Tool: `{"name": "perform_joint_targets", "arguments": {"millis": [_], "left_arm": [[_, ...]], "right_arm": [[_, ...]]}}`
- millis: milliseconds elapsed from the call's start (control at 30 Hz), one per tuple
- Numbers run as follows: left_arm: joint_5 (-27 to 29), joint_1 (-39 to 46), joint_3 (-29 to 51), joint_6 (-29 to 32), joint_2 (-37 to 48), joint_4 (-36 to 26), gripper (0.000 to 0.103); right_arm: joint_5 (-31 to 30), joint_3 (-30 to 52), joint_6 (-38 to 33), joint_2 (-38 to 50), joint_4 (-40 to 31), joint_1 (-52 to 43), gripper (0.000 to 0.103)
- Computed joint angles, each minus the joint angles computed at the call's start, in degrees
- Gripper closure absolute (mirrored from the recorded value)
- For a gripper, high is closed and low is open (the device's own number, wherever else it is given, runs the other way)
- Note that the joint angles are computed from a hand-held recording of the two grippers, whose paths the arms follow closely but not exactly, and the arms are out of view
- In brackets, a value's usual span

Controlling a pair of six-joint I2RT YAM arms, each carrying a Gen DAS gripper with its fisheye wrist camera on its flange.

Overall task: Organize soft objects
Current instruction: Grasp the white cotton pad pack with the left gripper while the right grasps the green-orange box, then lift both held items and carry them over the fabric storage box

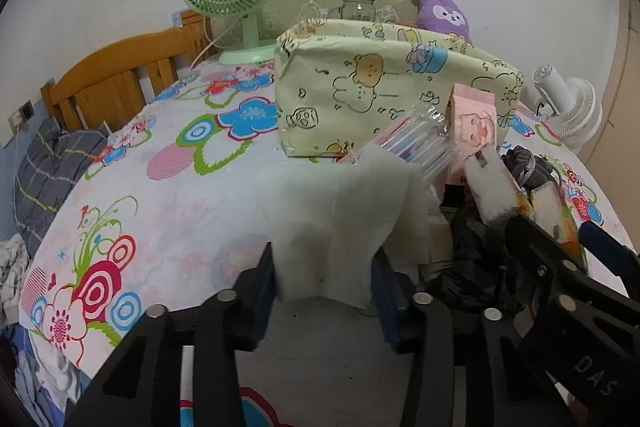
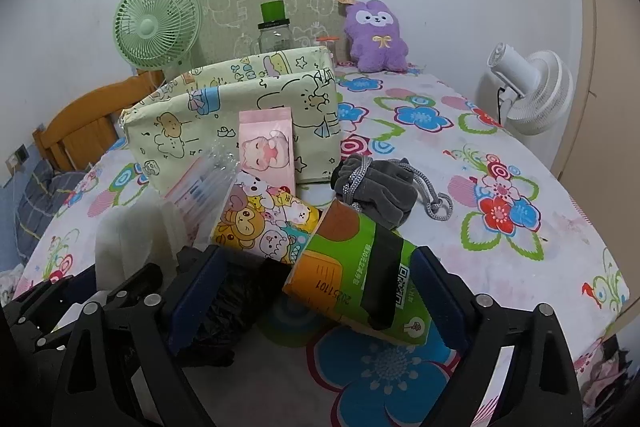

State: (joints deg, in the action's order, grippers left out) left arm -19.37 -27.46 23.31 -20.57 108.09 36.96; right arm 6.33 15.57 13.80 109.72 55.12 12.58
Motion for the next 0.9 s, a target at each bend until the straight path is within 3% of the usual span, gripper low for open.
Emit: {"name": "perform_joint_targets", "arguments": {"millis": [200,267,400,567,900], "left_arm": [[-1.27,-2.11,0.3,-0.36,-1.13,-1.04,0.066],[-1.84,-2.97,0.48,-0.49,-1.5,-1.2,0.066],[-3.34,-4.75,1.74,-0.64,-1.03,-2.27,0.066],[-4.28,-5.35,2.67,-0.97,-1.14,-3.39,0.066],[-5.39,-5.82,2.66,-1.42,-5.64,-6.1,0.067]], "right_arm": [[-0.74,-0.1,-0.82,-0.23,-0.58,-1.03,0.027],[-0.58,0.46,-1.33,0.3,-1.49,-1.25,0.036],[-0.4,0.25,-2.27,1.42,0.22,-1.45,0.043],[-0.93,-0.7,-2.9,0.18,1.23,-1.4,0.066],[-3.49,-1.42,-2.49,-6.83,-2.96,-2.76,0.076]]}}
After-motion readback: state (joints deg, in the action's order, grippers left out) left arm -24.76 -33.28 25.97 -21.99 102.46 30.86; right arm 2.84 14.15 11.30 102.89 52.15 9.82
